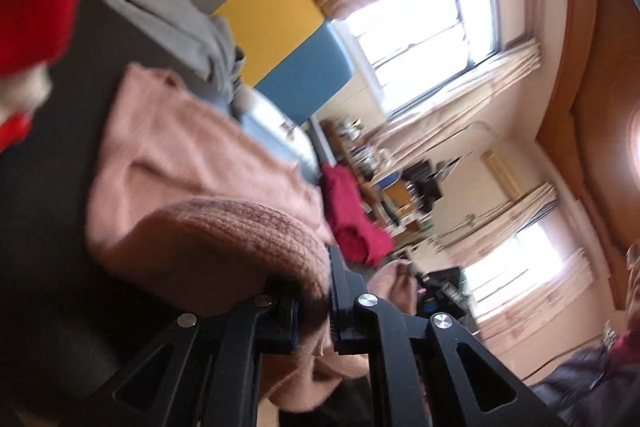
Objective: Fold clothes
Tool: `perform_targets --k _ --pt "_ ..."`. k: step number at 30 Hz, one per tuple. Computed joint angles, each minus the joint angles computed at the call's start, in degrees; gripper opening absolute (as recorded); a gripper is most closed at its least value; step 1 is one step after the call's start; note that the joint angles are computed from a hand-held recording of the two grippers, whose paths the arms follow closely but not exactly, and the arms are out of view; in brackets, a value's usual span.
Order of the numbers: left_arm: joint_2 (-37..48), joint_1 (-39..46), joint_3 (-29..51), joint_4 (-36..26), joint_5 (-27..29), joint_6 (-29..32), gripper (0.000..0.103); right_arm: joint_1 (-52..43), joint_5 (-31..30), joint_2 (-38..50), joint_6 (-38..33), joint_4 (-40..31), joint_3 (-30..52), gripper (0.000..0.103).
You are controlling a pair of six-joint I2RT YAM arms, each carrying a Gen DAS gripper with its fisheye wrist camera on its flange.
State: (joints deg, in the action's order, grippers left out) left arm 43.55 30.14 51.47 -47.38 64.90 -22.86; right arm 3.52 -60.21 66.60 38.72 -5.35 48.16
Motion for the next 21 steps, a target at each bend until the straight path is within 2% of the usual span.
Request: perform_targets --k 2,3,5,8,10,13,16,18,19,21 --pt "3.2 -3.2 -1.1 12.4 -1.6 -8.8 0.009 1.2 1.5 4.6 4.2 5.8 2.0 0.008" --pt "5.5 -4.9 -0.3 15.6 -3.8 -10.5 0.009 1.8 2.5 7.2 5.5 8.1 3.4 0.008" --pt "10.5 -7.6 2.0 20.4 -7.7 -12.6 0.009 1.6 3.4 11.5 6.1 9.3 6.9 0.008" --pt "18.4 -9.5 6.3 23.5 -14.6 -13.9 0.009 1.6 5.8 18.8 7.2 10.7 13.4 0.008" --pt "25.1 -10.3 8.1 26.5 -19.9 -16.1 0.009 2.0 8.7 25.8 6.9 8.9 20.2 0.008" --pt "36.8 -11.0 12.9 25.4 -28.5 -16.8 0.009 2.3 12.0 36.4 5.4 2.2 31.1 0.008" --pt "45.1 -11.3 14.8 22.8 -32.5 -17.1 0.006 2.8 15.3 45.3 2.5 -6.8 40.2 0.008" --pt "45.3 -10.7 10.8 27.2 -31.1 -17.1 0.006 2.8 16.7 49.4 0.8 -11.5 43.6 0.008" --pt "43.9 -10.8 9.9 26.5 -31.6 -16.1 0.006 2.8 16.7 50.5 -0.3 -12.8 44.0 0.005" --pt "41.1 -11.1 8.2 24.8 -32.7 -13.9 0.005 2.3 15.9 49.2 -0.9 -10.2 40.6 0.005"
